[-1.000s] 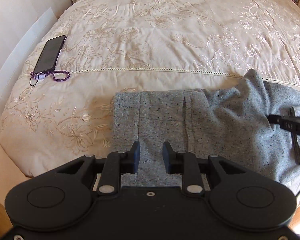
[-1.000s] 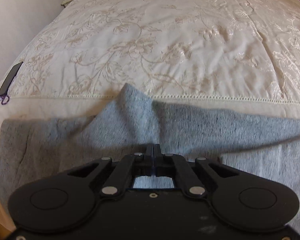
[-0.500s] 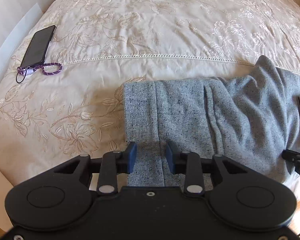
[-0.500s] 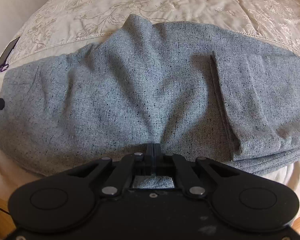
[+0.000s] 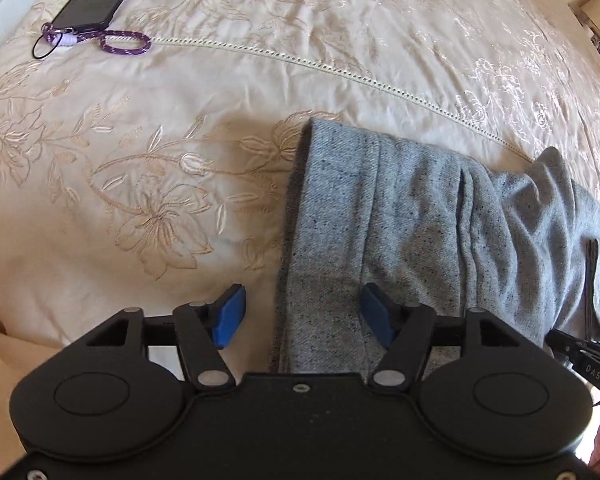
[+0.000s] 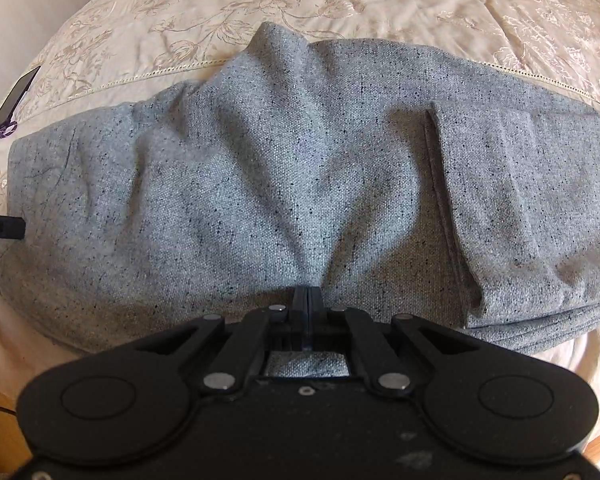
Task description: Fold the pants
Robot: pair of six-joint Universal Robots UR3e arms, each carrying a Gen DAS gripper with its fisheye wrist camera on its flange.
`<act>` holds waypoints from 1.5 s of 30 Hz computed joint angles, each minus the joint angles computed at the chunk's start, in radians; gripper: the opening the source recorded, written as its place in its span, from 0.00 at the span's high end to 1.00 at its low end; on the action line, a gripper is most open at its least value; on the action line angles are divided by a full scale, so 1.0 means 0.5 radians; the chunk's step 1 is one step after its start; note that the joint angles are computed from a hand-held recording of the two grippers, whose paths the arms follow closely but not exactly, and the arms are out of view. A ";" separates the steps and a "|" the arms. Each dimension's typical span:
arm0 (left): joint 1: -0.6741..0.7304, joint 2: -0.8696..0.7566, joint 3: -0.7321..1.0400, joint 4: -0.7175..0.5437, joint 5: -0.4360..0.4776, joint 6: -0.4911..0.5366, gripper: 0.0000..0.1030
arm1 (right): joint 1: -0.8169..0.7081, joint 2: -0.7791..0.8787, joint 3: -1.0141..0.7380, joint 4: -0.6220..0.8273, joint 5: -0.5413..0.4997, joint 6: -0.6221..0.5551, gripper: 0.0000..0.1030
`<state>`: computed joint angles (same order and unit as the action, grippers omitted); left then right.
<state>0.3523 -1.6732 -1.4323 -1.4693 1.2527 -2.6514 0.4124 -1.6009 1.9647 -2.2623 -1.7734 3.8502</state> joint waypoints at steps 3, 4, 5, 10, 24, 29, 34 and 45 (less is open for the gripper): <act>-0.030 -0.070 -0.013 0.010 0.003 0.026 0.14 | -0.016 0.007 0.002 -0.007 0.013 0.004 0.98; -0.050 -0.128 0.037 -0.027 -0.015 -0.007 0.08 | -0.014 0.009 0.002 -0.006 0.012 -0.001 0.98; -0.053 -0.207 0.112 -0.107 -0.087 -0.031 0.06 | -0.012 0.014 0.000 -0.007 0.009 -0.004 0.98; -0.138 -0.367 0.271 -0.175 -0.293 -0.171 0.09 | -0.008 0.006 0.008 -0.010 0.006 0.002 0.98; -0.129 -0.125 0.638 -0.546 -0.366 -0.134 0.73 | -0.217 0.169 -0.143 -0.053 0.013 -0.222 0.98; -0.207 -0.121 0.786 -0.581 -0.336 -0.294 0.73 | 0.003 -0.100 -0.040 -0.040 -0.120 -0.034 0.97; -0.306 -0.133 0.970 -0.681 -0.336 -0.437 0.74 | 0.173 -0.207 0.122 0.120 -0.061 -0.002 0.98; -1.165 -0.595 2.212 -0.890 0.212 -1.182 0.74 | -0.746 -1.434 0.526 0.500 0.601 -0.839 0.95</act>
<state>-0.2303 -1.9708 -0.3261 -1.9144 1.3589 -3.2426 0.0396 -2.3180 2.2276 -2.0122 -1.4730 3.4310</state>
